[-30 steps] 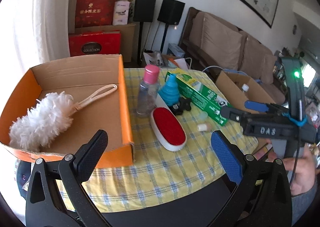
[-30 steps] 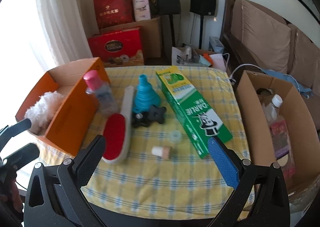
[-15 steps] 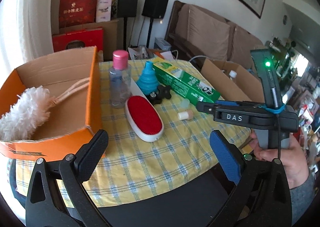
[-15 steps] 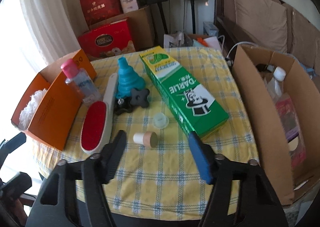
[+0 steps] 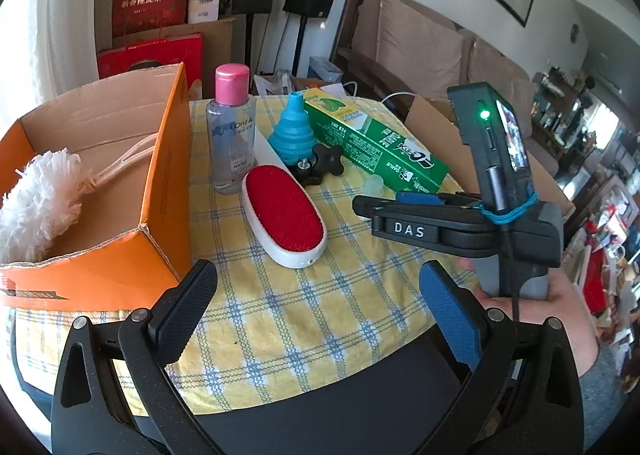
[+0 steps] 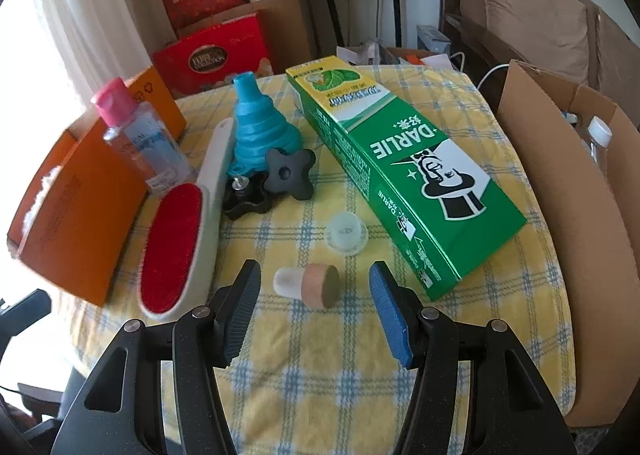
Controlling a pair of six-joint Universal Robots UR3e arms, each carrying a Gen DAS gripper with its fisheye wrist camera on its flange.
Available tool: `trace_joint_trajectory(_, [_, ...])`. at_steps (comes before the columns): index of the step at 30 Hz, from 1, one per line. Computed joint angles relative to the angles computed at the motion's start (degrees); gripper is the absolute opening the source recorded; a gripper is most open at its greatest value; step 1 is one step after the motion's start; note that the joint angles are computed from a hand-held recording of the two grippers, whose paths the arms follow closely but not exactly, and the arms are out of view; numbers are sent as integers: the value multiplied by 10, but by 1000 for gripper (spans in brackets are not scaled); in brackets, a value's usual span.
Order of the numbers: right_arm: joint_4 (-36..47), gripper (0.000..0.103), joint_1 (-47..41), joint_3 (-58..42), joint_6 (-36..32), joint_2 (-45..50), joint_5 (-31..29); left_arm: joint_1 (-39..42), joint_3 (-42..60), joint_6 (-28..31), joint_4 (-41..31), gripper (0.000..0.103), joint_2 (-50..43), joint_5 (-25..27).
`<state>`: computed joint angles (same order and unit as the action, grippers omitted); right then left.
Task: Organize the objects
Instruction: 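Reach the right gripper toward the small cork stopper, then close the right gripper on the cork stopper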
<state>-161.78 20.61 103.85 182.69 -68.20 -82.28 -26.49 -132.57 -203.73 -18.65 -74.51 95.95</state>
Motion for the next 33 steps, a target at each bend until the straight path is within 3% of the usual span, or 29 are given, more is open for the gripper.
trace_joint_trajectory(3, [-2, 59, 2, -4, -4, 10, -2, 9, -1, 1, -2, 100, 4, -12])
trace_joint_trajectory(8, [-10, 36, -1, 1, -14, 14, -3, 16, 7, 4, -6, 100, 0, -25])
trace_joint_trajectory(16, [-6, 36, -49, 58, -7, -46, 57, 19, 77, 21, -16, 100, -55, -44])
trace_joint_trajectory(25, [17, 36, -116, 146, -20, -168, 85, 42, 173, 39, -3, 96, -168, -107])
trace_joint_trajectory(33, [36, 36, -167, 190, -47, -225, 99, 29, 300, 69, -38, 64, -305, -98])
